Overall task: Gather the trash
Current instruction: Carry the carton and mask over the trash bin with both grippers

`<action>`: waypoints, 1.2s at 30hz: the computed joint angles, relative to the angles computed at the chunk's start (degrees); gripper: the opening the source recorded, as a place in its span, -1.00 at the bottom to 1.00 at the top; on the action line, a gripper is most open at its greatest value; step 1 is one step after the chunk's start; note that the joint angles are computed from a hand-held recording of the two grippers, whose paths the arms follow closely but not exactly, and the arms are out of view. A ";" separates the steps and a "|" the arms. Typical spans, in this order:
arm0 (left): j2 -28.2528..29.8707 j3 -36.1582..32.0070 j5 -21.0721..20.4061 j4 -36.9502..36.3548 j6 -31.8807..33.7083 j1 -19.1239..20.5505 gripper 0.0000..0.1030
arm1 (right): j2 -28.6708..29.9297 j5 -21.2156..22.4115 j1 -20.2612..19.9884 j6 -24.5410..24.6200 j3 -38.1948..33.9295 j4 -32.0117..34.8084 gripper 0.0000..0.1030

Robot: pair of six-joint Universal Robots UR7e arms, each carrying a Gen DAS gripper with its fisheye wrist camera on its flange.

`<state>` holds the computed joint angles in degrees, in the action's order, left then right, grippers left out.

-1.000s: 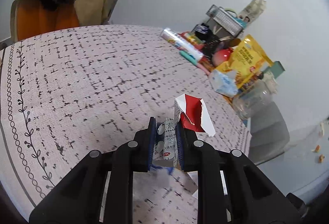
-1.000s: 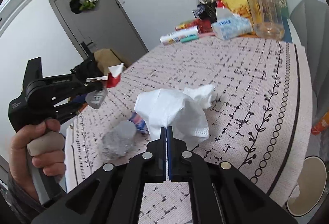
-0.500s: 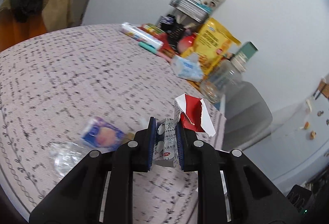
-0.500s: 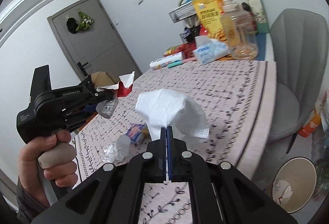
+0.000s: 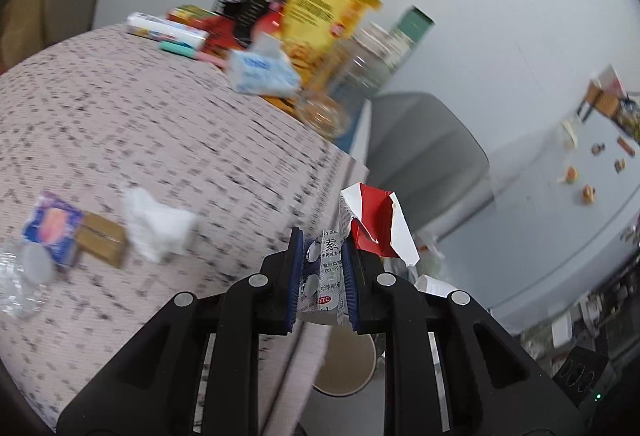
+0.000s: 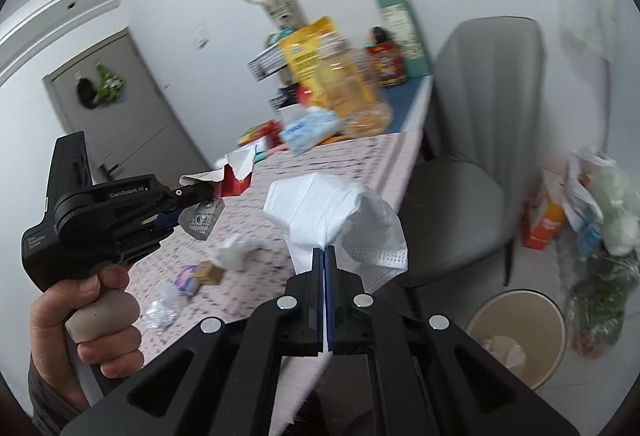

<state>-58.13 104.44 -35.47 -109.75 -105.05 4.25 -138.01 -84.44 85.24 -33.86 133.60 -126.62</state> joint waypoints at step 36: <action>31.41 -18.41 -21.49 -25.19 30.37 15.61 -0.63 | 19.64 6.04 -44.56 -9.84 -2.37 -12.37 -0.43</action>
<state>-26.72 86.03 -56.96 -134.94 -74.67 19.86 -118.37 -78.40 40.67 -43.71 131.23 -138.99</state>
